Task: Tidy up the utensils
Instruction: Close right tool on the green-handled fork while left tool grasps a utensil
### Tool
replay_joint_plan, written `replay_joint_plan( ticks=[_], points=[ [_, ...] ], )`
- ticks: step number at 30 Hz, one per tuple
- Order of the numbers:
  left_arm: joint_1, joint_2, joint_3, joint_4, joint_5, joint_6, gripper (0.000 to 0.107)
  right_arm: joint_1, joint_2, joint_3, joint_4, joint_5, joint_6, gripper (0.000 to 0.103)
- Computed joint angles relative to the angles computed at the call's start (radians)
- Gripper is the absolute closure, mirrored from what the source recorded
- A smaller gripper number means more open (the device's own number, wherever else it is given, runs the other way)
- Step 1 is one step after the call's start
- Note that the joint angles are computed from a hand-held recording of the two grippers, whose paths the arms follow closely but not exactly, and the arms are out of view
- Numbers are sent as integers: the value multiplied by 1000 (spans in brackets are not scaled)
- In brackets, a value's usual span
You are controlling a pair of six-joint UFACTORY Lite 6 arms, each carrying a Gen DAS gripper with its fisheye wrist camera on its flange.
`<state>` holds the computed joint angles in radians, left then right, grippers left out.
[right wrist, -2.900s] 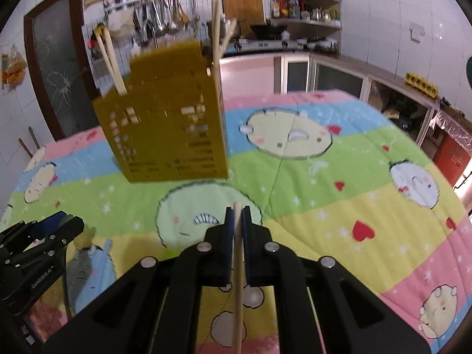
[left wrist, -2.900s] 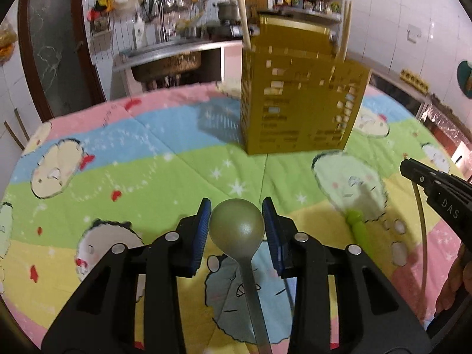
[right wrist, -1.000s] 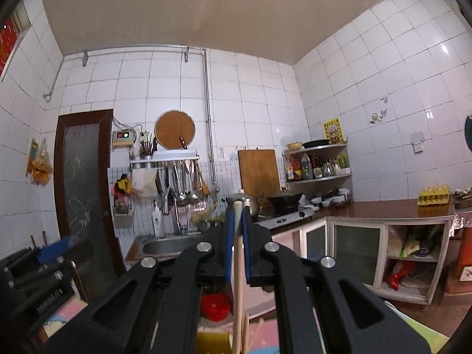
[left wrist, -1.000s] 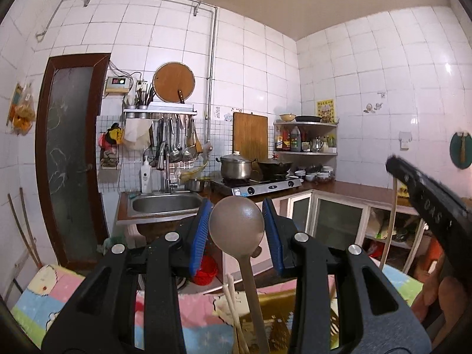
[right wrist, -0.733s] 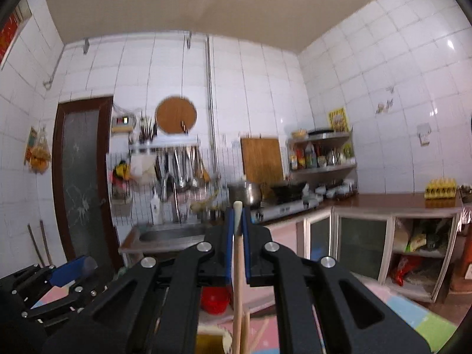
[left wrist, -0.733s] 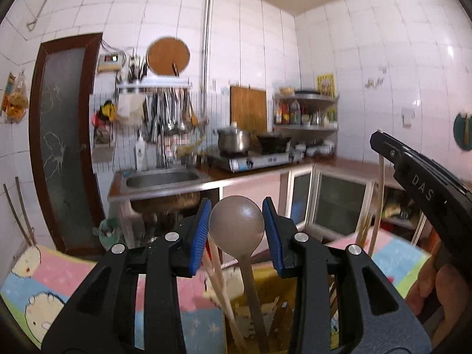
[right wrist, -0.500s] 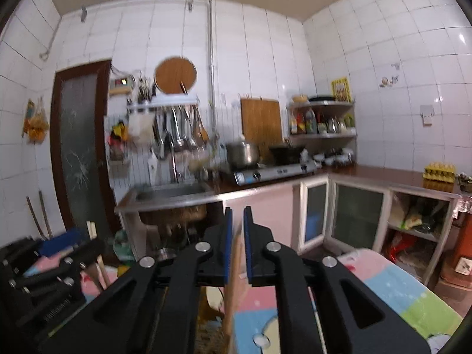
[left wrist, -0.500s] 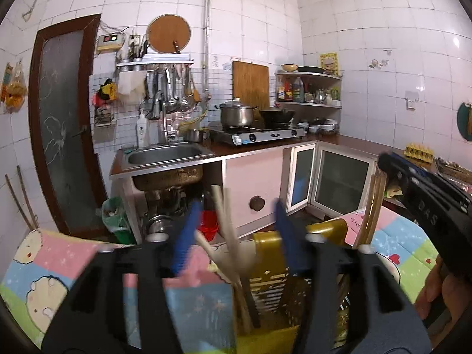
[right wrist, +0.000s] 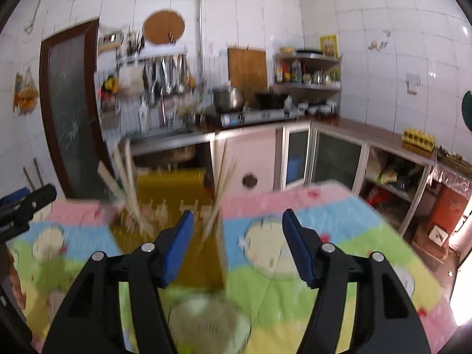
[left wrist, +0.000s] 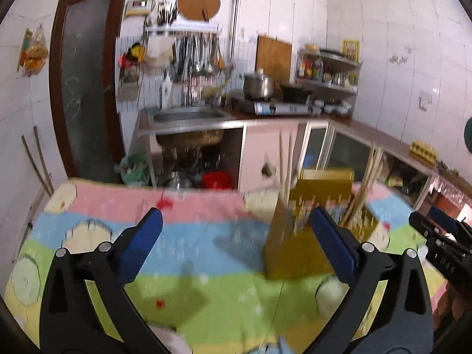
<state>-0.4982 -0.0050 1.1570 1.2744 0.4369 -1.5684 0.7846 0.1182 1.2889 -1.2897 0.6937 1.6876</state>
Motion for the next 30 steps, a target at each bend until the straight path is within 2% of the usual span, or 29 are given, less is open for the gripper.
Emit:
replay_joint_plan(
  ticks=[6, 13, 15, 17, 18, 20, 26, 30],
  points=[
    [-29, -23, -200, 26, -26, -89, 9, 87, 97, -66, 111, 5, 28, 41],
    [-42, 26, -283, 70, -43, -161, 9, 110, 186, -78, 268, -42, -14, 43],
    [-40, 39, -294, 81, -50, -180, 9, 120, 219, -57, 305, -46, -48, 49],
    [-35, 48, -295, 76, -62, -182, 9, 118, 248, -32, 335, -56, -78, 61],
    [-32, 54, -297, 70, -72, -181, 9, 116, 255, -32, 342, -69, -83, 64],
    [-35, 65, -297, 53, -85, -175, 9, 110, 257, -31, 354, -92, -93, 79],
    [-90, 118, -259, -10, -79, -131, 10, 76, 211, -77, 340, -129, -90, 82],
    [-109, 172, -204, -139, -102, -31, 14, 23, 163, -128, 319, -147, -92, 82]
  ],
)
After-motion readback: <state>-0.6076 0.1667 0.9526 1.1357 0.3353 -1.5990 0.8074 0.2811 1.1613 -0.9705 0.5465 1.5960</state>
